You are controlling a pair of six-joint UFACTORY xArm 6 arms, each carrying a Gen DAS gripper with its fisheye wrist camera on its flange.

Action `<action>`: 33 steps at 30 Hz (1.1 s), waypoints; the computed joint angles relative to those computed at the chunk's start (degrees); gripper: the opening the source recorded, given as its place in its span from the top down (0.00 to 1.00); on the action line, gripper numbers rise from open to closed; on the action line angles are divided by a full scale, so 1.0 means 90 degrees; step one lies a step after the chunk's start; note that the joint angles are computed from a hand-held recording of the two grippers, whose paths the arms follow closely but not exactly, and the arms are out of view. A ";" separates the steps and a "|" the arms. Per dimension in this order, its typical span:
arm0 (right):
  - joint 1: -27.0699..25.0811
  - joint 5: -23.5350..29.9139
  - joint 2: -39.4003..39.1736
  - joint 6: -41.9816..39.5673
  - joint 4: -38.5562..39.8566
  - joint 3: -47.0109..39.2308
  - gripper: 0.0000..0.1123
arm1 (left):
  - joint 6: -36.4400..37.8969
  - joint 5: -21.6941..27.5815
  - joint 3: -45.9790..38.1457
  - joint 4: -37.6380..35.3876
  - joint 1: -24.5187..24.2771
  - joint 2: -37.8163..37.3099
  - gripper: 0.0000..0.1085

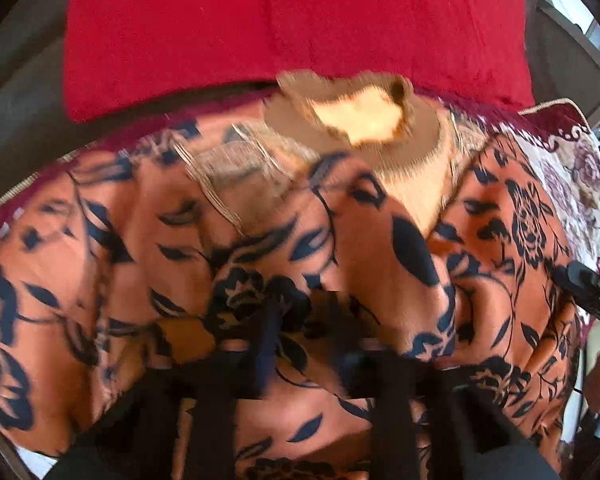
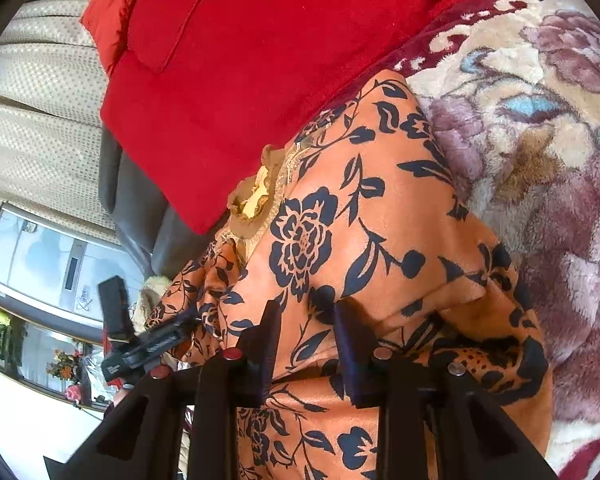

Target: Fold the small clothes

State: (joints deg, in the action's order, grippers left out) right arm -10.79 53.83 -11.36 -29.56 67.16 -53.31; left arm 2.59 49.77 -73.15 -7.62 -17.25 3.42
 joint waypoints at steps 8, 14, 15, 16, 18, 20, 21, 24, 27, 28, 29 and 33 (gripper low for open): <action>-0.0067 0.0027 0.0062 -0.0171 0.0181 0.0046 0.72 | 0.0192 -0.0822 0.1203 -0.0118 0.0018 -0.1515 0.97; -0.0003 -0.0177 -0.0057 -0.0175 0.0162 0.0196 0.72 | 0.0242 -0.0848 0.1690 -0.0233 0.0297 -0.2464 0.97; 0.0019 -0.0222 -0.0076 -0.0196 0.0158 0.0215 0.72 | 0.0220 -0.0849 0.1847 -0.0137 0.0310 -0.2672 0.97; 0.0041 -0.0271 -0.0098 -0.0246 0.0165 0.0242 0.72 | 0.0199 -0.0810 0.1950 -0.0014 0.0322 -0.2830 0.97; 0.0051 -0.0313 -0.0118 -0.0258 0.0169 0.0258 0.72 | -0.0033 -0.0713 0.1905 0.0481 0.0263 -0.2814 0.97; 0.0103 -0.0406 -0.0139 -0.0184 0.0077 0.0246 0.72 | -0.0298 -0.0563 0.1678 0.0902 0.0178 -0.2509 0.79; 0.0173 -0.0510 -0.0149 -0.0130 -0.0032 0.0229 0.72 | -0.0336 -0.0526 0.1549 0.0928 0.0162 -0.2365 0.66; 0.0302 -0.0730 -0.0221 -0.0078 -0.0229 0.0248 0.72 | -0.0830 -0.1167 0.1419 0.1514 0.0011 -0.1896 0.24; 0.0268 -0.0680 -0.0239 -0.0160 -0.0086 0.0291 0.72 | -0.0669 -0.0776 0.0765 0.1706 -0.0045 -0.1051 0.24; 0.0233 -0.0620 -0.0226 -0.0199 -0.0012 0.0296 0.72 | -0.0679 -0.0442 0.0455 0.1706 -0.0042 -0.0686 0.24; 0.0197 -0.0564 -0.0202 -0.0242 0.0041 0.0289 0.72 | -0.0633 -0.0266 0.0280 0.1640 -0.0021 -0.0443 0.24; 0.0118 -0.0416 -0.0143 -0.0303 0.0077 0.0241 0.72 | -0.0359 -0.0111 0.0176 0.1057 0.0120 -0.0087 0.81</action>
